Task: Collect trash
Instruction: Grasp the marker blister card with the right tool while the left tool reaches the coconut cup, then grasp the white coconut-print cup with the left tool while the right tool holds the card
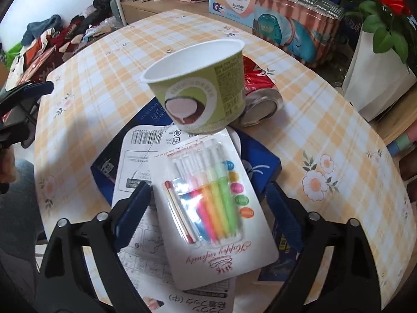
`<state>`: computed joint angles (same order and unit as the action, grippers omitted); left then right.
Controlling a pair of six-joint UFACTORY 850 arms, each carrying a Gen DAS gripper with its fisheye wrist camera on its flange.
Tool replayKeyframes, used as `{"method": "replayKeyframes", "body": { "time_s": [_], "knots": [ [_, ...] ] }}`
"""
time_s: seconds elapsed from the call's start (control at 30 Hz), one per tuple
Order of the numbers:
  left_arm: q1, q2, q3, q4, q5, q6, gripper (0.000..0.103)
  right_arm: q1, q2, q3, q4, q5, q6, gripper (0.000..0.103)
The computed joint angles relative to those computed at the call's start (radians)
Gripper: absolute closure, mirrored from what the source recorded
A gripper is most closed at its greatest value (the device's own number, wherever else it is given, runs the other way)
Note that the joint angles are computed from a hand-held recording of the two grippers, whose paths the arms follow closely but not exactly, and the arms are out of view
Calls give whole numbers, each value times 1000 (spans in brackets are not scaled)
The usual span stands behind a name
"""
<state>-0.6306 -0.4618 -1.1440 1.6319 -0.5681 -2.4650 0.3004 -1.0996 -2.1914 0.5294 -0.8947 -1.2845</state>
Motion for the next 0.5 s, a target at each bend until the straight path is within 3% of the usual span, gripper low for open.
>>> {"method": "replayKeyframes", "body": {
  "time_s": [0.17, 0.5],
  "knots": [
    [2, -15, -23, 1, 12, 14, 6, -17, 33, 46, 10, -13, -37, 31],
    [0, -58, -100, -13, 38, 74, 7, -80, 162, 246, 188, 80, -175, 34]
  ]
}}
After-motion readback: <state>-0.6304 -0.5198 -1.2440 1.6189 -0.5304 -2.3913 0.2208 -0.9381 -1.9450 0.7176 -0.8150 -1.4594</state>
